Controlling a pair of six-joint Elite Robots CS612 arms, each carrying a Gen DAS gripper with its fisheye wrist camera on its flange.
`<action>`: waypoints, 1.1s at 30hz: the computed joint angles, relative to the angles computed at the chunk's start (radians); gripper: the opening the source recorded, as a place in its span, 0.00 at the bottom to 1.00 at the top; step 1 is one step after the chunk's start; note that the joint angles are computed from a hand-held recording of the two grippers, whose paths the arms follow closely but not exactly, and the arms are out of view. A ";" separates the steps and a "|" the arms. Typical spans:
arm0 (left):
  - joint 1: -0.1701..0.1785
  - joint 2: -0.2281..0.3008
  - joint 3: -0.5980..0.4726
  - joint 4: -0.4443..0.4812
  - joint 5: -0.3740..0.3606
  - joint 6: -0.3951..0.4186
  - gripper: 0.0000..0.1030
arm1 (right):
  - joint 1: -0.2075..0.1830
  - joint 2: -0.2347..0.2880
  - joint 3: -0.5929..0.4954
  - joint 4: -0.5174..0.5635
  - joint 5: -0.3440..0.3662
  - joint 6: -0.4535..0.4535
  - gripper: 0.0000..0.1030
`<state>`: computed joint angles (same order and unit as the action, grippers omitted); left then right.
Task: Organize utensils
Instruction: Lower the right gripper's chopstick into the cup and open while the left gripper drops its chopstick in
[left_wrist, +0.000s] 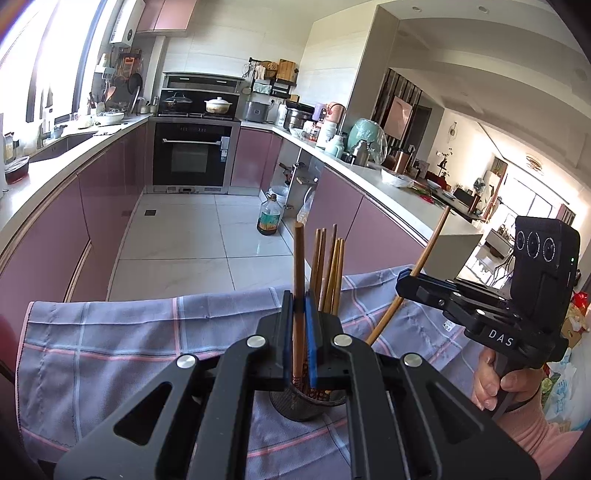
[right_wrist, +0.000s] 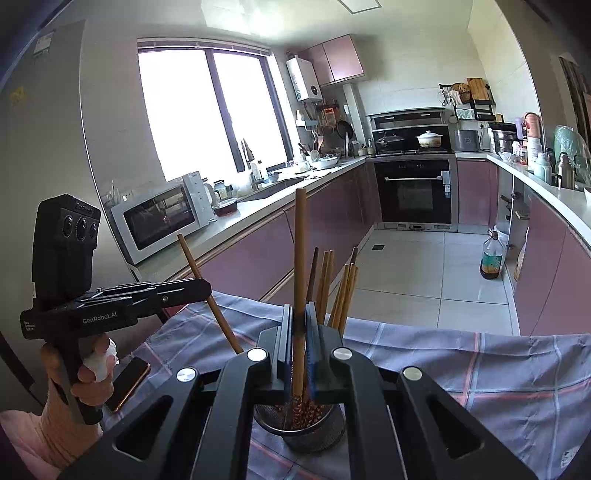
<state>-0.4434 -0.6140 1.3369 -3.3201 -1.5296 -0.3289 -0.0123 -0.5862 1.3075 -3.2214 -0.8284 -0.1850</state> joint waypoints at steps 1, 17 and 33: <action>0.001 0.003 -0.003 0.004 -0.001 0.002 0.07 | 0.001 0.000 0.000 0.008 -0.002 -0.006 0.05; 0.005 0.021 -0.034 0.072 -0.001 0.031 0.07 | 0.013 0.003 -0.015 0.088 -0.031 -0.061 0.05; 0.000 0.043 -0.081 0.131 0.026 0.050 0.08 | 0.024 0.014 -0.037 0.171 -0.060 -0.093 0.05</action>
